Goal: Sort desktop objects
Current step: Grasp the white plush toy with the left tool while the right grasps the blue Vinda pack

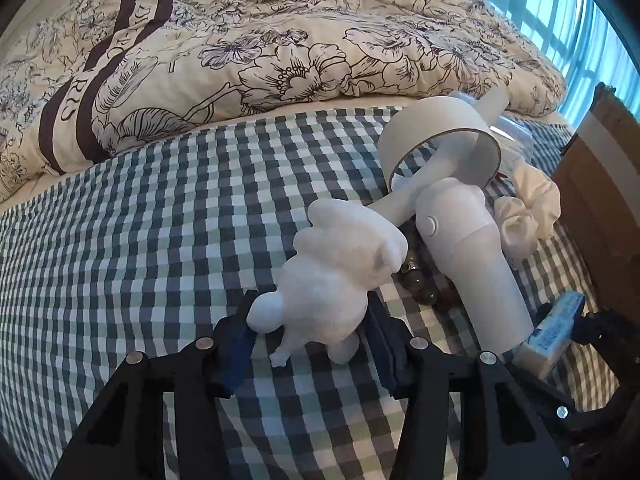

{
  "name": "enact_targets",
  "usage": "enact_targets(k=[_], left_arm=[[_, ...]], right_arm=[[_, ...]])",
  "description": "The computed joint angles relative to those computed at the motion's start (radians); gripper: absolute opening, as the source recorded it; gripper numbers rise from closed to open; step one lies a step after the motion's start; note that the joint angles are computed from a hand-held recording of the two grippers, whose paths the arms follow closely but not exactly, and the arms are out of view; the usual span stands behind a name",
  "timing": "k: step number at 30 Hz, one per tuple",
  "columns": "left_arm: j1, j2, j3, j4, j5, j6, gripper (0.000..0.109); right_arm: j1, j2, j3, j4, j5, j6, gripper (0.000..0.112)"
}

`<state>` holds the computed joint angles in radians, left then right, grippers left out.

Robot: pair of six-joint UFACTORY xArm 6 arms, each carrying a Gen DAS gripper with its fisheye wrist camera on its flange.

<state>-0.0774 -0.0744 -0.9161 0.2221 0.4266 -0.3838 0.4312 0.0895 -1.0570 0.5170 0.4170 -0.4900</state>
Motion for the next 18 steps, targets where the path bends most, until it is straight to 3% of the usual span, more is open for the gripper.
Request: enact_targets(k=[6,7,18], left_arm=[[0.000,-0.032,0.006,0.029,0.008,-0.038,0.051],[0.000,-0.042,0.009,0.039,0.011,-0.048,0.041],[-0.010,-0.154,0.065,0.054,0.056,-0.086,0.040]], right_arm=[[-0.011,-0.004,-0.005,0.055,0.033,-0.020,0.072],[-0.013,-0.008,-0.003,0.053,0.036,-0.015,0.072],[-0.012,-0.109,0.074,0.104,0.046,-0.056,0.072]])
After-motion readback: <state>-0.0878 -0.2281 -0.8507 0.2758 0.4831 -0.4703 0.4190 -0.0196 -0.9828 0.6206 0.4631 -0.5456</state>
